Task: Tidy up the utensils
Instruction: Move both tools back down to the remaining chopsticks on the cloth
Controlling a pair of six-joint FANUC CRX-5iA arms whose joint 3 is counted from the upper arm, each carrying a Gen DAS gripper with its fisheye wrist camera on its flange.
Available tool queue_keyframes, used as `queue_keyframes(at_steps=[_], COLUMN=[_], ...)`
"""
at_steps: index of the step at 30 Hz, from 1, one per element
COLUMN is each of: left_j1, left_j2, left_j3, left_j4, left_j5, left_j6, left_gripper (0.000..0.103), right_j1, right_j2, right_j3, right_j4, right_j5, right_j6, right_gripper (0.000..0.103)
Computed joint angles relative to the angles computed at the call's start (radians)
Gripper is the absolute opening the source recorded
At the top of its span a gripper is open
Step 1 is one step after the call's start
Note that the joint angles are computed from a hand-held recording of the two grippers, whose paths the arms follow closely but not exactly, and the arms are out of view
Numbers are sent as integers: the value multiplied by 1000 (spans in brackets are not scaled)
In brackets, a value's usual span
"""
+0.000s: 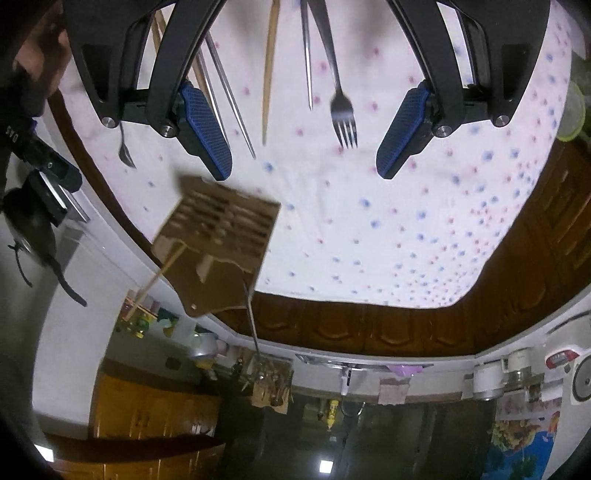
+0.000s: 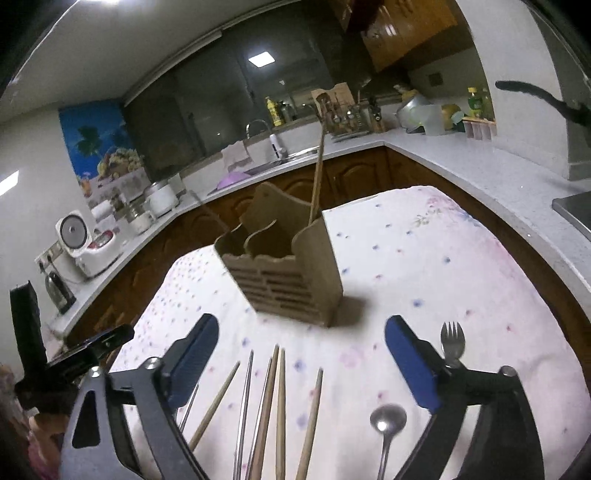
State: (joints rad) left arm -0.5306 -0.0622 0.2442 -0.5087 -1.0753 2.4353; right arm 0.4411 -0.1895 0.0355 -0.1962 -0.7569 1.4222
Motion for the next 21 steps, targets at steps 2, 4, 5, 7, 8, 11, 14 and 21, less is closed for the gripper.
queue_keyframes(at_steps=[2, 4, 5, 7, 8, 11, 14, 21], left_j1=[-21, -46, -53, -70, -74, -79, -79, -73], left_j2=[-9, -14, -18, -25, -29, -35, -37, -14], left_j3=[-8, -12, -17, -26, -31, -42, -51, -40], left_j4=[-16, -39, -45, -51, -51, -43, -29, 9], left_j5=[-13, -29, -32, -43, -45, -52, -53, -78], left_j6=[14, 26, 30, 39, 41, 40, 32, -12], left_gripper=[83, 83, 83, 83, 83, 83, 83, 83], right_j1=[19, 48, 59, 85, 95, 109, 116, 116], right_j2=[-23, -53, -67, -93, -103, -121, -131, -125], right_j3=[-24, -63, -83, -120, -135, -160, -172, -174], right_j4=[20, 62, 79, 124, 137, 151, 150, 149], right_j5=[1, 15, 23, 36, 38, 31, 18, -10], right_j6=[-1, -14, -19, -40, -45, -55, -57, -55], right_gripper=[101, 102, 102, 102, 102, 102, 102, 102])
